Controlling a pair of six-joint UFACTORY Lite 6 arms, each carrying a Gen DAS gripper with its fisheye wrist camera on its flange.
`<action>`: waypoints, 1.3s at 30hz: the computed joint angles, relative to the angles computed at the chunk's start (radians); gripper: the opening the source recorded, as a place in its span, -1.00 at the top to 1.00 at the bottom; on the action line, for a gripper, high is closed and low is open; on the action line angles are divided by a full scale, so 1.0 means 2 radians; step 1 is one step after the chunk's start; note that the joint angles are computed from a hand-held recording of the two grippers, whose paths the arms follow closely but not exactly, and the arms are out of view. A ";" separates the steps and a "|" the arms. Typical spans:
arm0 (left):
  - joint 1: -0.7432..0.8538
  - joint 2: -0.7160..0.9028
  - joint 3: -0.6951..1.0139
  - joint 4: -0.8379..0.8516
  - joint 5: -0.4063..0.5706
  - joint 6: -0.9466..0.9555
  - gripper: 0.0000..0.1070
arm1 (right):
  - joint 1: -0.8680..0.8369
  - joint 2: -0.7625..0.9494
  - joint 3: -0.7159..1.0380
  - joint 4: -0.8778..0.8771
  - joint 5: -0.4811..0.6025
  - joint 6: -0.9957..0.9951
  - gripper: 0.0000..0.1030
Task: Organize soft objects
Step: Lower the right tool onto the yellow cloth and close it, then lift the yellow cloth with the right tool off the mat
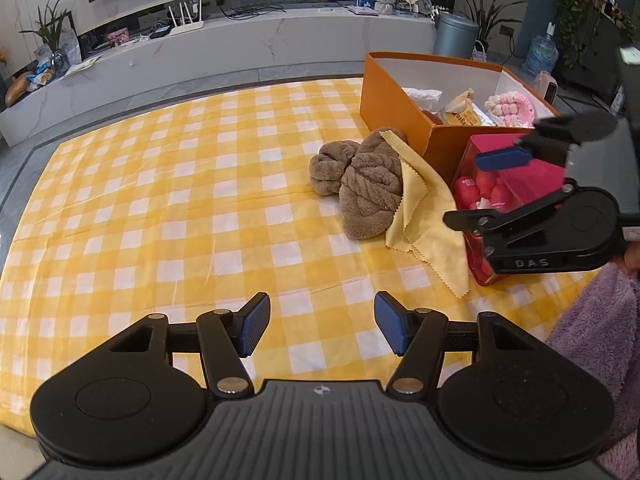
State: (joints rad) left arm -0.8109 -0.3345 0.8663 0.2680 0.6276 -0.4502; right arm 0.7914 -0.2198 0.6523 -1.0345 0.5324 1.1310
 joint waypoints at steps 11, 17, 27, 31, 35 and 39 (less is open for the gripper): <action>0.042 0.027 0.009 -0.038 -0.013 0.054 -0.33 | -0.041 0.234 0.187 0.128 0.035 -0.225 -0.21; 0.053 0.026 0.001 -0.053 -0.018 0.067 -0.33 | -0.035 0.302 0.220 0.114 0.051 -0.222 -0.05; 0.057 0.019 -0.002 -0.066 -0.016 0.076 -0.33 | -0.067 0.360 0.296 0.230 0.071 -0.307 0.20; 0.062 0.017 -0.002 -0.082 -0.015 0.084 -0.33 | -0.090 0.377 0.324 0.312 0.072 -0.383 1.00; 0.059 0.015 -0.002 -0.074 -0.010 0.078 -0.33 | -0.092 0.355 0.300 0.330 0.046 -0.404 1.00; 0.060 0.017 0.000 -0.081 -0.014 0.089 -0.31 | -0.096 0.300 0.260 0.353 0.026 -0.424 1.00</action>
